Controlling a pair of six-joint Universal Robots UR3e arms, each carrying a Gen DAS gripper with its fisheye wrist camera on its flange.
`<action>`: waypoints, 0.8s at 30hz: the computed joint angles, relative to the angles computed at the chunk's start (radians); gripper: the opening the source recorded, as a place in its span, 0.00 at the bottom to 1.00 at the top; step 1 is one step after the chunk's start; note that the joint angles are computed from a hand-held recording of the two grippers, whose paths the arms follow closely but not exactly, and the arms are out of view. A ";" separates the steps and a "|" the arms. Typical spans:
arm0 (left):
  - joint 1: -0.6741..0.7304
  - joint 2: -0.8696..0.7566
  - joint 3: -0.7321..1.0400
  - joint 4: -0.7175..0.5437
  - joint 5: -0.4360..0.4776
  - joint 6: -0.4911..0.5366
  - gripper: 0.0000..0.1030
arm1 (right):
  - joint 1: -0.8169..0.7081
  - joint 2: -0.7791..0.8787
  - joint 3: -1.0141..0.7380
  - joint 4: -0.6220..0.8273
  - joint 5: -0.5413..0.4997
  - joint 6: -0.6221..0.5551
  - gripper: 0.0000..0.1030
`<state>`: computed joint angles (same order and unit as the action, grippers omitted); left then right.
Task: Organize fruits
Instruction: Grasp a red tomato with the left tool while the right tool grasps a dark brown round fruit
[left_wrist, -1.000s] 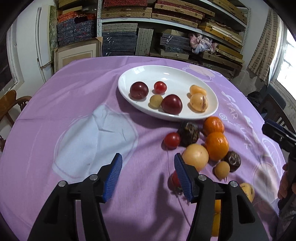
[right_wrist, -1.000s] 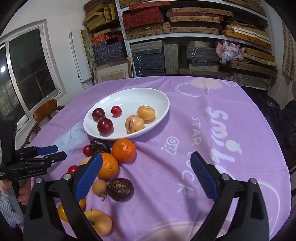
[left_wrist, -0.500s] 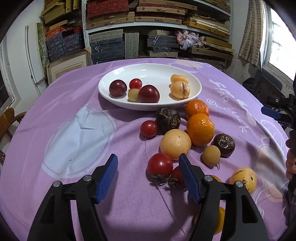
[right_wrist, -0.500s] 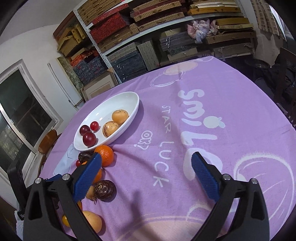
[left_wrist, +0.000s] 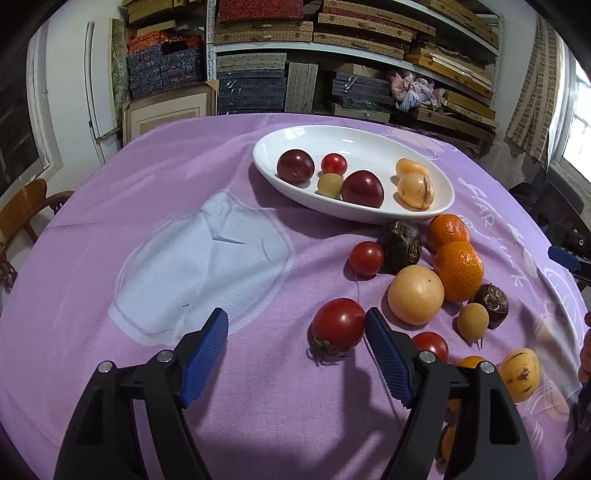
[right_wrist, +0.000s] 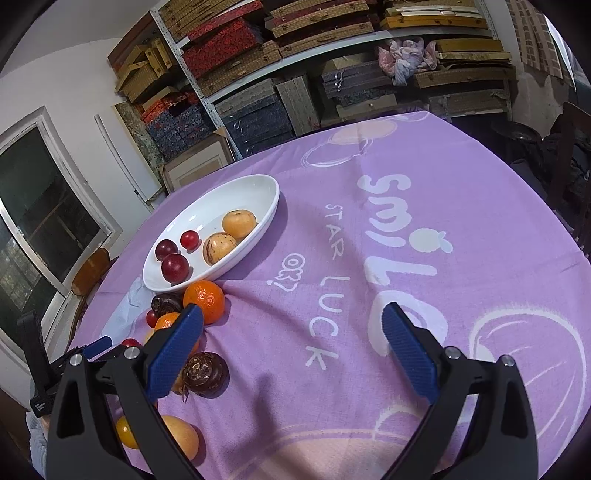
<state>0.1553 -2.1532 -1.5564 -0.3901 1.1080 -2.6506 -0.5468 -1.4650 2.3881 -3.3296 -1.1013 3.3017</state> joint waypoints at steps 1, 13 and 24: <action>0.001 -0.001 0.005 -0.024 -0.012 0.012 0.74 | 0.003 0.002 -0.002 0.000 -0.003 -0.001 0.93; -0.012 0.006 0.001 -0.119 -0.117 0.108 0.54 | 0.011 0.013 -0.012 0.005 -0.015 -0.003 0.93; -0.022 -0.041 0.072 -0.134 -0.062 0.029 0.47 | 0.031 0.028 -0.022 0.009 -0.027 -0.013 0.93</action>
<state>0.1330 -2.1940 -1.4843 -0.5236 1.0462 -2.6212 -0.5158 -1.4375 2.3659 -3.3204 -1.1281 3.2890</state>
